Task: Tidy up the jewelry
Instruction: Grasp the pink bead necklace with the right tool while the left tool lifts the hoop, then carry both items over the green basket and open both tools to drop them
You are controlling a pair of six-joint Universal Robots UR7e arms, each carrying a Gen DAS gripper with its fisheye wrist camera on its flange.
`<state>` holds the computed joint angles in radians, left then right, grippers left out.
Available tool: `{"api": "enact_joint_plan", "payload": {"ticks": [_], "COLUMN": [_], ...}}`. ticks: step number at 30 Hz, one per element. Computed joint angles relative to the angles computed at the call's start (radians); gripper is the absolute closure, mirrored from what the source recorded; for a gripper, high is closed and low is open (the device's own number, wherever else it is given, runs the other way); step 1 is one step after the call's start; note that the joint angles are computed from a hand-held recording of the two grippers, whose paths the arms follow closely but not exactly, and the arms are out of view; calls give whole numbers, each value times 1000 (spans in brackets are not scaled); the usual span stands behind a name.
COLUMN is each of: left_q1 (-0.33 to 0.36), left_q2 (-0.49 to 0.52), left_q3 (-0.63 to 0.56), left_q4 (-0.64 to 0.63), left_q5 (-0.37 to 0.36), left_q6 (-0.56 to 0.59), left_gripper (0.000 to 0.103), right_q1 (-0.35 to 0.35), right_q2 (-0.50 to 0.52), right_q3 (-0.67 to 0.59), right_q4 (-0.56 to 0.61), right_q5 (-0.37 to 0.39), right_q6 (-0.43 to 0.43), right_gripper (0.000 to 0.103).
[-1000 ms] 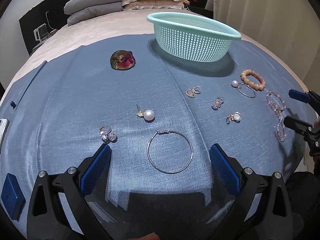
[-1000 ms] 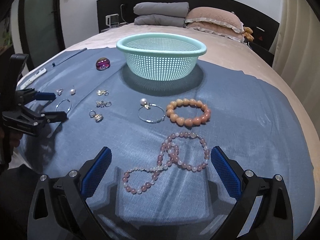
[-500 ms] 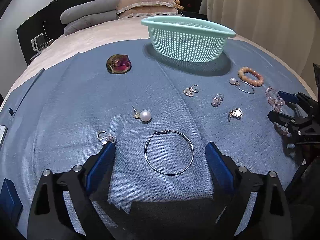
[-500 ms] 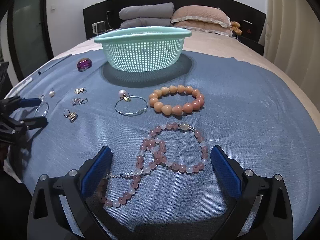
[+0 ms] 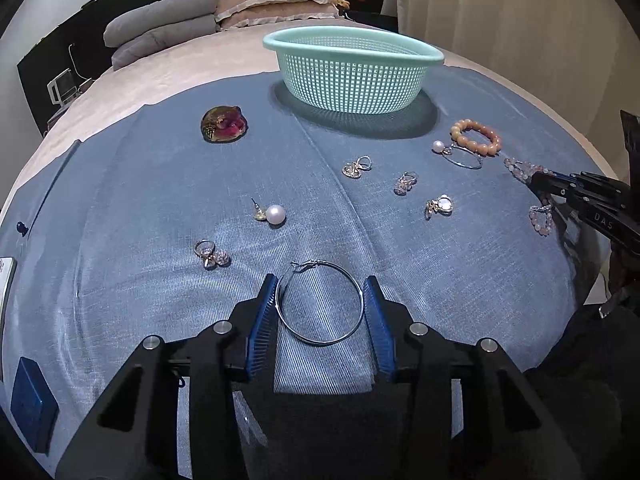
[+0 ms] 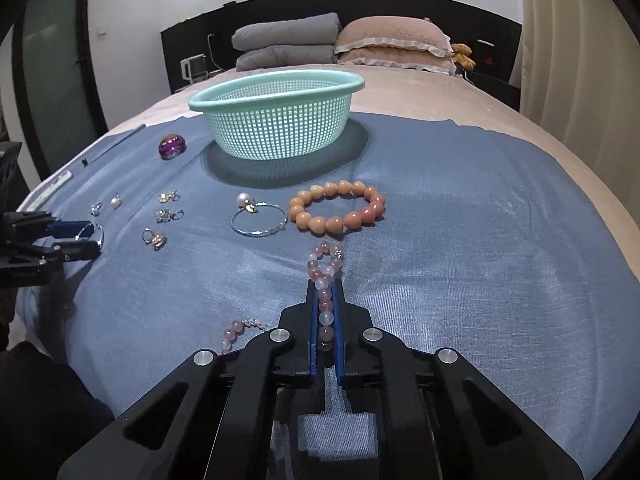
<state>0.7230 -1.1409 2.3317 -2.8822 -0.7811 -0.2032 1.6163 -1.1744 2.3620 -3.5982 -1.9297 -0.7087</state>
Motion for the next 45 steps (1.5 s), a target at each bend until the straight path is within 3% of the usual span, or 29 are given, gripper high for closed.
{"api": "enact_joint_plan", "payload": {"ticks": [6, 15, 22, 33, 45], "left_q1": [-51, -144, -159, -70, 83], "left_q2": [-56, -149, -133, -9, 207], "left_q3": [43, 35, -63, -263, -513], "left_q4": [28, 128, 103, -6, -52], "left_q5": [-16, -3, 21, 5, -39], "left_q6": [-32, -60, 23, 224, 377], "left_gripper": [59, 58, 58, 58, 58], "right_q1": [88, 235, 317, 322, 235], "right_q2": [-30, -123, -130, -42, 158], "right_q3": [29, 0, -105, -313, -554], "right_q4": [-78, -12, 66, 149, 244], "right_q5": [-51, -104, -119, -71, 35], "right_q6": [-36, -61, -91, -123, -122], "right_gripper": [97, 97, 97, 97, 97]}}
